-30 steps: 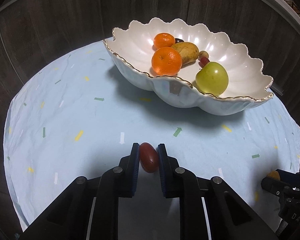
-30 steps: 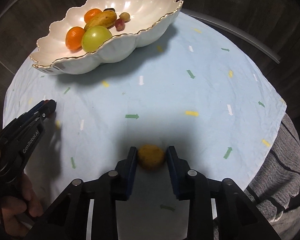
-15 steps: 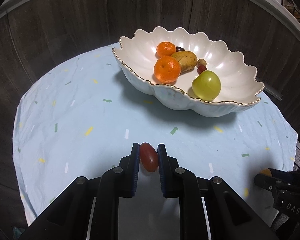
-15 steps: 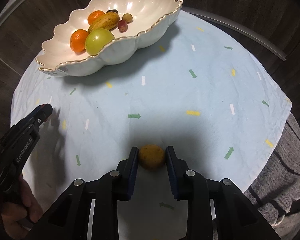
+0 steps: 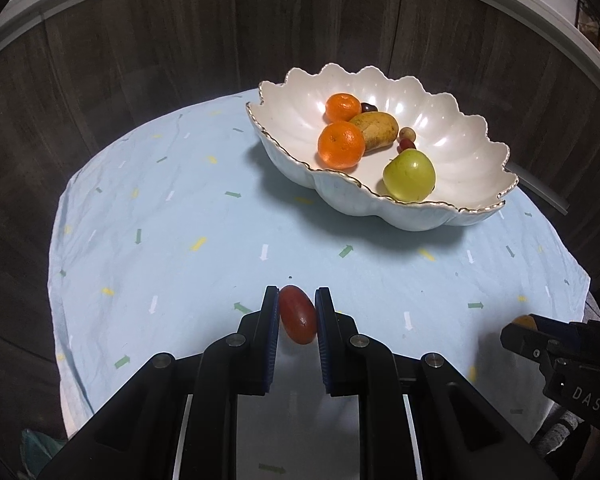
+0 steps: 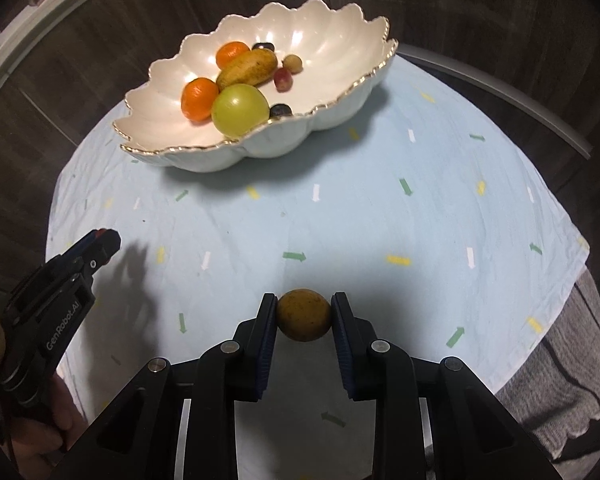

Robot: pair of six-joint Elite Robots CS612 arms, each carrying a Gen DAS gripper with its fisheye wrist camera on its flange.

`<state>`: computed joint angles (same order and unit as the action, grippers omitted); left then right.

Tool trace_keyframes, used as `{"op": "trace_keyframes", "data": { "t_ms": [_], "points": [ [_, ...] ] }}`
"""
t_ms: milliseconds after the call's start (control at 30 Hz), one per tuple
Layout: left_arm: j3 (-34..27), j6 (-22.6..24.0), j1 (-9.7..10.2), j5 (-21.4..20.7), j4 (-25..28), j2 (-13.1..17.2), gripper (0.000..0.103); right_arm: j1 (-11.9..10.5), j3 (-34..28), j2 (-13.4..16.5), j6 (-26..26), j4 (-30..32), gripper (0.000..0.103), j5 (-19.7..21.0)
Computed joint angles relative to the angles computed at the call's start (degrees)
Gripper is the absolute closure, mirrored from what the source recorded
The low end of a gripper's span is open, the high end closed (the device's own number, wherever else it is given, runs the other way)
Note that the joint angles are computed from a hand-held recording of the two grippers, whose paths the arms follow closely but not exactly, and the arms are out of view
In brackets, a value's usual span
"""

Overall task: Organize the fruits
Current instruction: 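Lift and carry the red fruit and brown fruit over the white bowl with both tools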

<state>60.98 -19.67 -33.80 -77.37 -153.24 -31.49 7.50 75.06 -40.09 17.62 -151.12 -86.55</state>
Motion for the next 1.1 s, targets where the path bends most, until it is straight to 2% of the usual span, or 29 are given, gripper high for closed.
{"op": "trace_keyframes", "data": {
  "t_ms": [267, 567, 867, 1100],
  "points": [
    [1.1, -1.5, -0.61, 2.2, -0.2, -1.2, 0.084, 0.1, 0.5, -0.2, -5.0, -7.4, 0.074, 0.0],
    [1.4, -3.2, -1.18, 4.0, 0.4, -2.3, 0.084, -0.1, 0.6, -0.4, -8.7, -12.5, 0.074, 1.7],
    [1.1, -4.5, -1.91, 6.8, 0.8, -3.2, 0.085, -1.0, -0.6, -0.2, -9.9, -14.6, 0.075, 3.4],
    [-1.3, -4.1, -2.47, 7.8, 2.1, -2.7, 0.085, -2.0, -2.2, 0.4, -10.4, -14.2, 0.075, 3.8]
  ]
}}
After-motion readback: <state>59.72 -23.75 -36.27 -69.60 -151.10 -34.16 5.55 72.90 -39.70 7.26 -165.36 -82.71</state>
